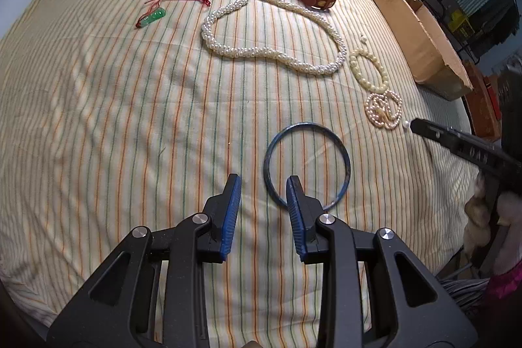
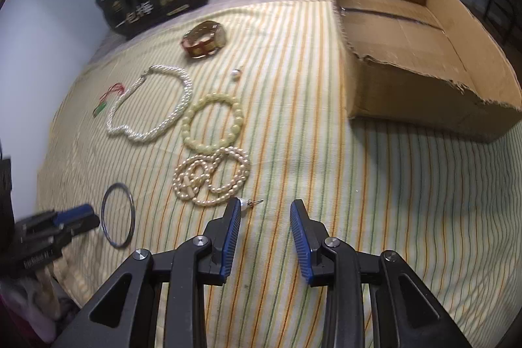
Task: Organize jewelry
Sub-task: 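Lower the left tool and grasp the black ring while the right tool grasps the pearl earring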
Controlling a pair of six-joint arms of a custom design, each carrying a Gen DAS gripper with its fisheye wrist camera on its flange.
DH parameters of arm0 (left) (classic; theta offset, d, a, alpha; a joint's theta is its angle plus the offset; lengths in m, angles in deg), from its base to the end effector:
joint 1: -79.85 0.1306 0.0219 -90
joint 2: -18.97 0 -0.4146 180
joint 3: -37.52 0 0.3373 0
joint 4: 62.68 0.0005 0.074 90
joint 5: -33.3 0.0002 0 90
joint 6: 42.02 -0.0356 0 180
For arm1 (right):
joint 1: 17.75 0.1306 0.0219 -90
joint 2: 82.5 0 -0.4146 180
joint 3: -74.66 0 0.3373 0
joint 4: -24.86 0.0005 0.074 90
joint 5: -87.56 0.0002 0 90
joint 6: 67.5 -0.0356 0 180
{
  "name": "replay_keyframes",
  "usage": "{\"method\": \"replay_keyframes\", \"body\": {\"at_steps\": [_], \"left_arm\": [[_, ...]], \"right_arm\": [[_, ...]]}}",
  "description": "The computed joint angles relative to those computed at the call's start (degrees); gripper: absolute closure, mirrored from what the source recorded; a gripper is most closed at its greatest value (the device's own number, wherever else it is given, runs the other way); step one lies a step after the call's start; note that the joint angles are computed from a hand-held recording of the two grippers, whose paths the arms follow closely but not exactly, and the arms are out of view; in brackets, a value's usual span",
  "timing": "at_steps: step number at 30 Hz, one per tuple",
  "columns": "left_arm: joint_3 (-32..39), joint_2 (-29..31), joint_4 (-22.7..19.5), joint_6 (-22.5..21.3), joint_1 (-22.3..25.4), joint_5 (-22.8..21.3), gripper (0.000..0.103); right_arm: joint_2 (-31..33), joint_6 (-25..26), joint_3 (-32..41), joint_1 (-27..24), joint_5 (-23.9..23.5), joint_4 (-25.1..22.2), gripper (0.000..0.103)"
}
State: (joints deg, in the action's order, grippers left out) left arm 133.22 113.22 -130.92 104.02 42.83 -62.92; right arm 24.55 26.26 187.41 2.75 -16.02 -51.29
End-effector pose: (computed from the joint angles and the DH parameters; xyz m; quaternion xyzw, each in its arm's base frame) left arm 0.3475 -0.2579 0.4520 -0.1724 0.9629 -0.1092 0.1768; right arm 0.4799 0.1878 0.4581 -0.2253 0.9525 0.1398 0.1498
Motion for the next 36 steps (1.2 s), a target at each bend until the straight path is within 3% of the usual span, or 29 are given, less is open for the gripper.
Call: {"method": "replay_keyframes", "body": {"at_steps": [8,15,19,22,36], "left_arm": [[0.27,1.33,0.72,-1.01,0.88,0.75,0.074],[0.82,2.12,0.3,-2.5,0.63,-0.58,0.076],[0.46,2.02,0.67,-2.23,0.99,-0.29,0.087],[-0.19,1.52,0.95,-2.52,1.28,-0.19,0.089],[1.06,2.91,0.11,-3.88,0.55,-2.6,0.098]], "right_arm": [[-2.01,6.21,-4.25,1.1,3.09,5.62,0.071],[-2.31,9.08,-5.24,2.74,5.77,7.36,0.068],[-2.64,9.37,-5.38,2.09,3.97,7.09,0.068],[-3.13,10.81,-6.51,2.43,4.48,7.85,0.069],[-3.54,12.29,-7.75,4.08,7.66,10.3,0.085]]}}
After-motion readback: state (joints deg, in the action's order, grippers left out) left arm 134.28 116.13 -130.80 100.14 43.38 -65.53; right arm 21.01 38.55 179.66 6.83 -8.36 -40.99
